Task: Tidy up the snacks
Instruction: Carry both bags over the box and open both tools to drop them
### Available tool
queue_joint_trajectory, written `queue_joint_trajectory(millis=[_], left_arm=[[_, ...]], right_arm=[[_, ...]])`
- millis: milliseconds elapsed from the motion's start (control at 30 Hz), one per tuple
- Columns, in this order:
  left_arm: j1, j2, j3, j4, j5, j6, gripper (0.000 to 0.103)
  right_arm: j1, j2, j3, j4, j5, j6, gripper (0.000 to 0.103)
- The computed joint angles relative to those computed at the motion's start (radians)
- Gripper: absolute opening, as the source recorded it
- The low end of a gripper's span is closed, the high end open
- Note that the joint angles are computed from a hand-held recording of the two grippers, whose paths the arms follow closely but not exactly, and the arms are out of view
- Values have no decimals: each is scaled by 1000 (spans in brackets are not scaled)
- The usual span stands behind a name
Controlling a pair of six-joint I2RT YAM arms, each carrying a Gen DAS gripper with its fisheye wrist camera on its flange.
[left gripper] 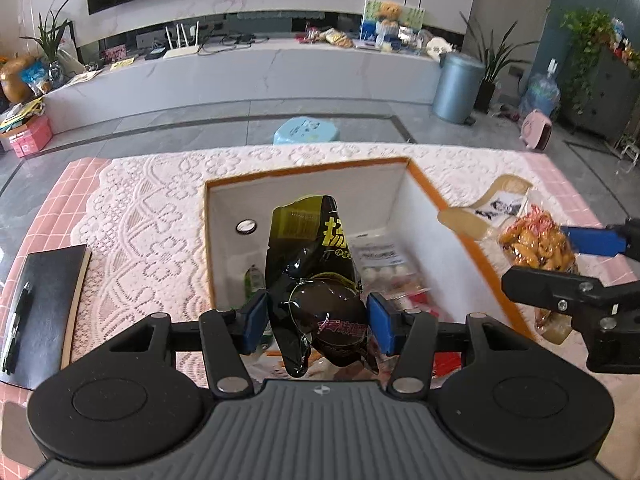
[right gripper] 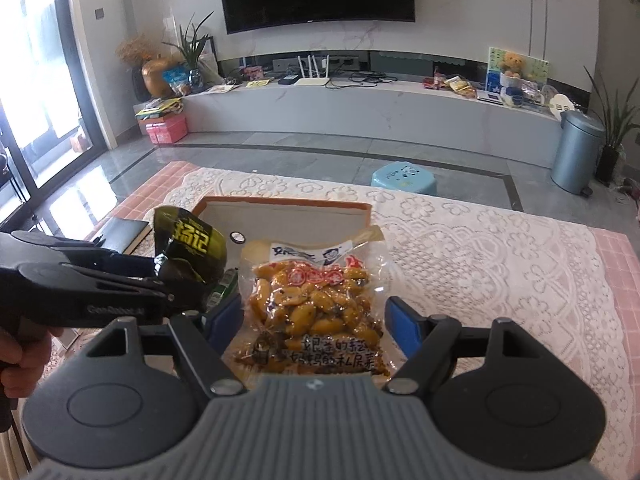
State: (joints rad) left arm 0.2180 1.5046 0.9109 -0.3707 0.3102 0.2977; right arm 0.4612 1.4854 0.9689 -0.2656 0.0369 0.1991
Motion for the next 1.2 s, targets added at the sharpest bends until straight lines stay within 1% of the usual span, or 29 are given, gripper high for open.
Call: queue_joint_trajectory(millis=[333, 433, 533, 633, 733, 833, 933, 1067, 1200], left_arm=[[11, 84, 40, -3, -17, 25, 60], [-6, 108, 58, 3, -49, 35, 60], [-15, 151, 94, 0, -64, 61, 60], [-30, 187, 128, -9, -88, 95, 60], [-39, 229, 161, -15, -117, 136, 60], [-39, 264, 191, -32, -116, 174, 60], [-57, 267, 178, -2, -148, 225, 61], [-73, 279, 160, 50, -178, 299, 61], [-71, 308, 187, 29, -158, 340, 61]], right_arm=[[4, 108, 66, 3, -16, 1, 75], [-5, 142, 84, 13, -28, -5, 75], [-9, 186, 114, 31, -35, -39, 75], [-20, 252, 163, 44, -72, -94, 75], [-25, 320, 216, 46, -110, -192, 75], [-34, 389, 270, 40, -135, -282, 75], [-52, 455, 326, 27, -156, -353, 75], [-78, 540, 428, -26, -194, -446, 75], [-68, 605, 514, -81, -199, -532, 75]])
